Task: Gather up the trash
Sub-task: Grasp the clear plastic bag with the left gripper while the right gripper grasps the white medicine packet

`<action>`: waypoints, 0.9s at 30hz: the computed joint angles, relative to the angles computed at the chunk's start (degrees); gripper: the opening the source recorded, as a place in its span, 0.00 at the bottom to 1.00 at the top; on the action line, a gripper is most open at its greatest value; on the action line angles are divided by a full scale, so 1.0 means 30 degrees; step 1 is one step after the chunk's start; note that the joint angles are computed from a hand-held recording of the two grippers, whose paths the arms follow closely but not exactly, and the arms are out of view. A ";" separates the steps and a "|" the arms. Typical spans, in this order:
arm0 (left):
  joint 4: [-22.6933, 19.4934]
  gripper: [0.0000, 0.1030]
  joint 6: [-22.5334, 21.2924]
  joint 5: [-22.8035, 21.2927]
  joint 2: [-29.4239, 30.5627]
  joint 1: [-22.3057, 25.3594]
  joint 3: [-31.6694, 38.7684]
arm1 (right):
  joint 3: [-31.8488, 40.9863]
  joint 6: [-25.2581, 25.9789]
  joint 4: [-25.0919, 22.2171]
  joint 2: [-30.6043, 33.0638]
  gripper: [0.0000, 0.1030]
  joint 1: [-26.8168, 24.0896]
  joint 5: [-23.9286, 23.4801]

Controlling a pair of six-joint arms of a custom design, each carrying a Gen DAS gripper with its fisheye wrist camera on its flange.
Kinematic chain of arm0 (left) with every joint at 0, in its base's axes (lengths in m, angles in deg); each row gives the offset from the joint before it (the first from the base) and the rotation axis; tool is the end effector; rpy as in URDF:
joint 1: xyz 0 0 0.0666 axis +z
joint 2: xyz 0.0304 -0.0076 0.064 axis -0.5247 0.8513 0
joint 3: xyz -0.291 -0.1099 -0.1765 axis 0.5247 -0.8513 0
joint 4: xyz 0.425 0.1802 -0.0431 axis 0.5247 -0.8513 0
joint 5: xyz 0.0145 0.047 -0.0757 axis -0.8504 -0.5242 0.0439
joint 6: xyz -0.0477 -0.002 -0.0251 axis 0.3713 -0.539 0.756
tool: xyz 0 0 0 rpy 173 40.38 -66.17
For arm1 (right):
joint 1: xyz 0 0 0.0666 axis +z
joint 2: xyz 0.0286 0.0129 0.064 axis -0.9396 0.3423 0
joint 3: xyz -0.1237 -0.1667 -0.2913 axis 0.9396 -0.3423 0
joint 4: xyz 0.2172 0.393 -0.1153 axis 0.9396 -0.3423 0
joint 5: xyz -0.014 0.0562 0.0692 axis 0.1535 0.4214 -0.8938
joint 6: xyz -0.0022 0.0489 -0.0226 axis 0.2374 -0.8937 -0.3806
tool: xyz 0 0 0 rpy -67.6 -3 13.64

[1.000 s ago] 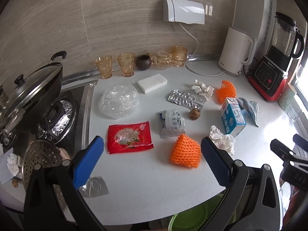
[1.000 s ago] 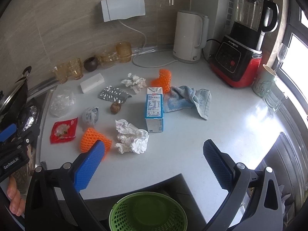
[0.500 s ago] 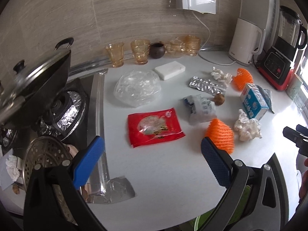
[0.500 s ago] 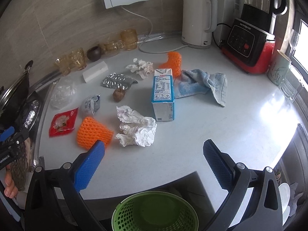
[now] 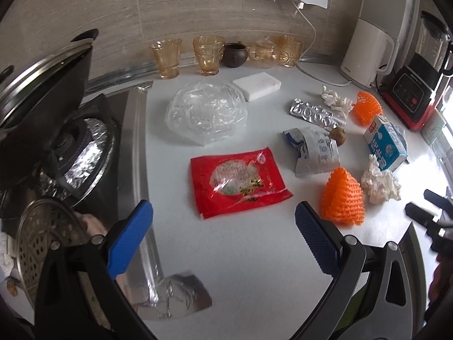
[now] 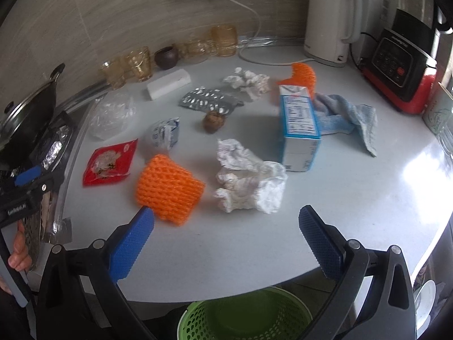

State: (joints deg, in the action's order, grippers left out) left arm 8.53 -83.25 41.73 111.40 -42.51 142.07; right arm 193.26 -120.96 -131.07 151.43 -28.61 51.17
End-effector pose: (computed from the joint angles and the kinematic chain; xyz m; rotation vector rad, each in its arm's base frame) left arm 0.4406 -0.0855 0.5870 0.1904 2.4978 -0.1160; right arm 0.3939 0.3307 0.5960 0.1330 2.5642 0.0954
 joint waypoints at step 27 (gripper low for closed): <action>-0.2612 0.92 0.0312 -0.2285 1.1471 0.0334 1.1294 | 0.6426 0.1424 -0.1045 0.5710 0.98 -0.0191 -0.0811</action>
State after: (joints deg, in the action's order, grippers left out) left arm 0.69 -82.31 34.88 145.81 -41.51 175.95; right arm 212.54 -116.69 -134.21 168.56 -29.19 48.74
